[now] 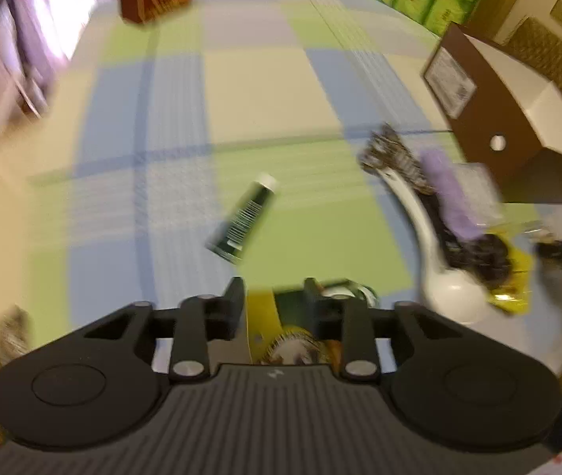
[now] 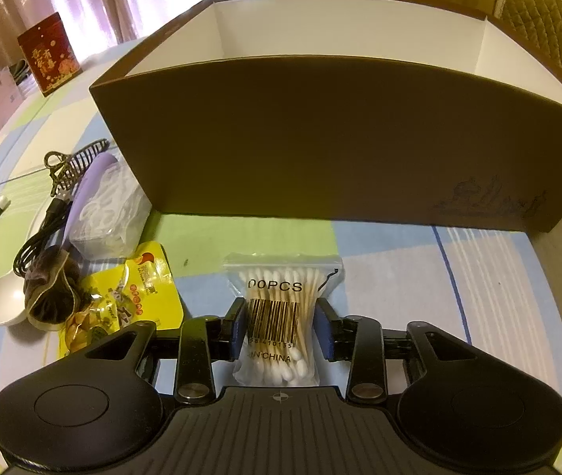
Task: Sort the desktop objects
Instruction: 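Carry the lip balm card and swab bag over the brown box with both tools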
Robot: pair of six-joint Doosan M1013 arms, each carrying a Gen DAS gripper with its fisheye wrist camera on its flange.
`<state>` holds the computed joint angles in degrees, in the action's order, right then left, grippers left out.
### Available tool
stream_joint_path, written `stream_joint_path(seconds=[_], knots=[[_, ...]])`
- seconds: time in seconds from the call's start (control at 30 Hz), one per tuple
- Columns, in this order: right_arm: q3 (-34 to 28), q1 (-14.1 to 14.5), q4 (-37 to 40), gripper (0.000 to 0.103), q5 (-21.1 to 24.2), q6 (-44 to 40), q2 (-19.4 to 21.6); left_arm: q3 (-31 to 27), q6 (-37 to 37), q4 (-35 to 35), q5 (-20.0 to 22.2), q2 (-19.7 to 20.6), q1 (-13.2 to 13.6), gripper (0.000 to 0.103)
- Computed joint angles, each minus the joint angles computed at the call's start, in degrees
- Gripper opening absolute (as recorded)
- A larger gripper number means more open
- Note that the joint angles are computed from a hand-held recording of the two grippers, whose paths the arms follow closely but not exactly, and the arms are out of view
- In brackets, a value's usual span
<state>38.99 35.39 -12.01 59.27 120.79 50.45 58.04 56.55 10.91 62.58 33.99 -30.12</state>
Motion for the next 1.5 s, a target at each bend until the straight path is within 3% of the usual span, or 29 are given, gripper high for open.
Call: stream_joint_path(seconds=[0.07,0.17,0.33,0.5,0.6,0.73,1.03,1.3,1.5], knots=[[-0.1,0.08,-0.18,0.036,0.08,-0.32,0.07,-0.84,0.99,2.95,1.69,0.02,-0.67,0.03],[-0.07,0.09,-0.2,0.037,0.07,-0.5,0.07,-0.92,3.66,-1.5,0.08,-0.06,-0.65,0.032],[0.12,0.02,0.01,0.037,-0.02,-0.59,-0.05,-2.49,3.16,-4.75,1.74,2.48,-1.99,0.032],[0.69,0.04,-0.2,0.037,-0.62,-0.98,-0.29,-4.42,-3.51,-0.87,3.75,4.53,-2.58,0.033],[1.25,0.12,-0.53,0.037,-1.17,-1.88,-0.52,-5.15,-2.54,-0.55,4.87,5.47,-2.83,0.031],[2.45,0.18,-0.9,0.025,-2.19,-2.78,-1.13,-5.35,-1.21,2.03,6.21,5.74,-3.65,0.029],[3.37,-0.23,2.06,0.023,-3.6,-7.74,-2.9,-8.11,3.94,7.35,5.68,4.96,-5.13,0.029],[2.66,-1.08,2.45,0.023,-3.38,-8.7,-4.28,-18.22,12.99,7.33,1.43,8.7,-6.02,0.029],[6.39,-2.51,2.58,0.023,-7.2,-6.55,-8.19,-32.59,22.53,2.36,1.89,15.76,-6.74,0.029]])
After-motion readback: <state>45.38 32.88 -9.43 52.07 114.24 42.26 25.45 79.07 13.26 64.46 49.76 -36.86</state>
